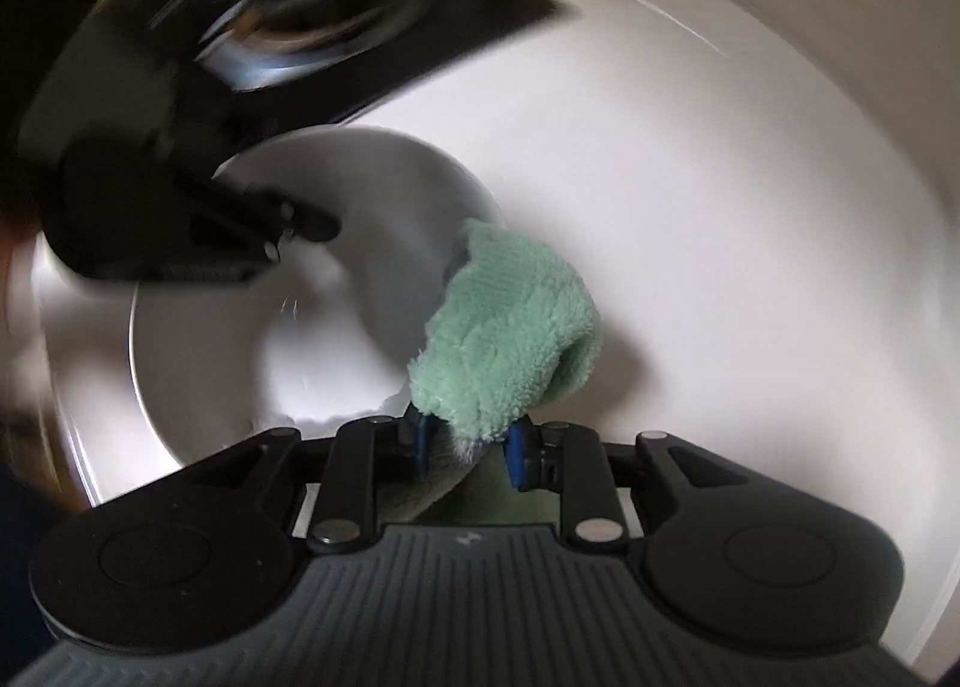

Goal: Clean bowl
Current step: 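Rub the towel around the bowl wall with the right gripper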

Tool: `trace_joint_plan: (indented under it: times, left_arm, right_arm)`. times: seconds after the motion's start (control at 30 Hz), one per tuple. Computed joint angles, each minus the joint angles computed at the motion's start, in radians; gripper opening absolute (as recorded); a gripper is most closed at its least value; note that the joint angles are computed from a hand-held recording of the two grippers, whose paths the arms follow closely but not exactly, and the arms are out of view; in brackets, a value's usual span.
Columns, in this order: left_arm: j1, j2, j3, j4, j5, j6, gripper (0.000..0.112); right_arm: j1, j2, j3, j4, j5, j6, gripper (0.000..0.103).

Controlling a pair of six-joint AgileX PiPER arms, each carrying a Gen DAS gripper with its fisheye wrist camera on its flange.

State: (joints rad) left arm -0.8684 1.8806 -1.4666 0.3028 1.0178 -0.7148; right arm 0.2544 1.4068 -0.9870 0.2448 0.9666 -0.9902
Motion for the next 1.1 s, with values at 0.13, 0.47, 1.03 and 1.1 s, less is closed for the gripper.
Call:
trace_joint_plan:
  times: [0.13,0.47,1.03,1.1]
  left_arm:
    - [0.085,0.051,-0.108,-0.12,0.01,0.291,0.024]
    - [0.212,0.182,-0.294,-0.351,0.068,0.486,0.032]
    - [0.008,-0.042,0.104,0.03,-0.191,-0.275,0.024]
    - [-0.027,-0.073,0.132,0.056,-0.179,-0.269,0.013]
  right_arm:
    - [0.004,0.125,-0.15,0.006,0.097,-0.312,0.019]
    - [-0.026,0.206,-0.236,0.07,0.155,-0.325,0.016]
    - [-0.268,-0.092,0.154,0.28,0.018,0.279,0.017]
    - [-0.26,-0.017,0.068,0.242,0.05,0.137,0.015]
